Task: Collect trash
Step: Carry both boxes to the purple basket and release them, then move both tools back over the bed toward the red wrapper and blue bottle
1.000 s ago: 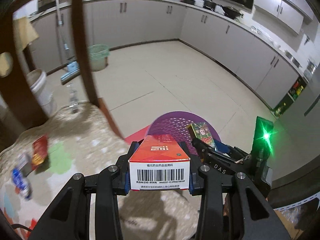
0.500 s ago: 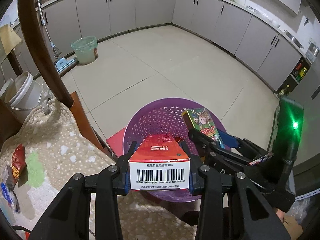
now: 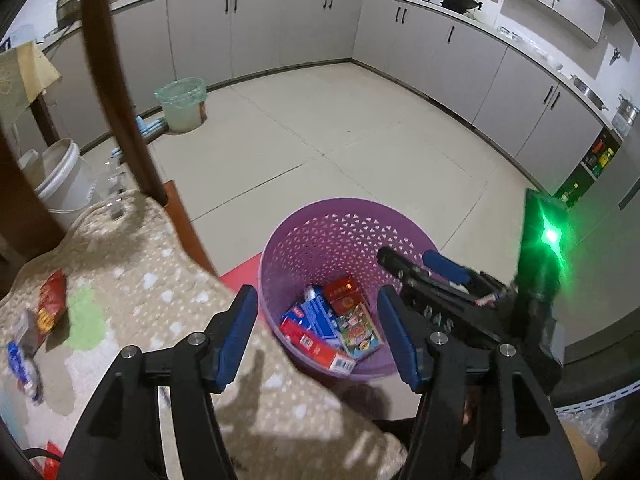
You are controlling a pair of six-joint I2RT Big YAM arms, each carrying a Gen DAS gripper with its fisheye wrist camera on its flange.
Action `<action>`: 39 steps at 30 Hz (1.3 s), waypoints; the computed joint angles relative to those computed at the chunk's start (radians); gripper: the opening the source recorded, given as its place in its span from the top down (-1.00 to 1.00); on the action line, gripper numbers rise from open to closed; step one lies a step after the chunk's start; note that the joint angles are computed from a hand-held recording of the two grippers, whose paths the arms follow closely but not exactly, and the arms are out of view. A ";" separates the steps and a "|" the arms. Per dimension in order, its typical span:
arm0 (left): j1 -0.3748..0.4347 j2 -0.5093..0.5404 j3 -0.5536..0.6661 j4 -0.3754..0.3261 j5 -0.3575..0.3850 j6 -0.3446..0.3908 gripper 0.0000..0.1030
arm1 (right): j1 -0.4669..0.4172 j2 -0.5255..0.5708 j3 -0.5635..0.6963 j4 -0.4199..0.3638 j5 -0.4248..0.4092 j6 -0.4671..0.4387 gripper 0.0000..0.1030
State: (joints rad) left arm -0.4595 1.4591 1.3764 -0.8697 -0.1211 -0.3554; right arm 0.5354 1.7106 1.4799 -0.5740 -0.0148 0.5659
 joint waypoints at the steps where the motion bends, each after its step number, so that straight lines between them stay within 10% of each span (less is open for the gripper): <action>1: -0.005 -0.016 -0.011 -0.005 -0.012 -0.003 -0.19 | 0.000 -0.003 -0.004 0.003 0.004 -0.003 -0.34; 16: -0.028 -0.433 -0.274 -0.161 -0.254 -0.099 -0.30 | 0.053 -0.042 -0.046 -0.004 0.126 -0.061 -0.39; 27: 0.302 -0.777 -0.472 -0.366 -0.288 -0.177 -0.35 | 0.153 -0.106 -0.109 0.000 0.280 -0.119 -0.44; 39: 0.749 -0.785 -0.628 -0.198 0.150 0.258 -0.42 | 0.249 -0.127 -0.133 -0.109 0.327 -0.128 -0.45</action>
State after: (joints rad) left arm 0.2891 0.6742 0.7489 -1.0678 0.0285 -0.0976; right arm 0.7843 1.5836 1.3474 -0.6831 0.3127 0.4379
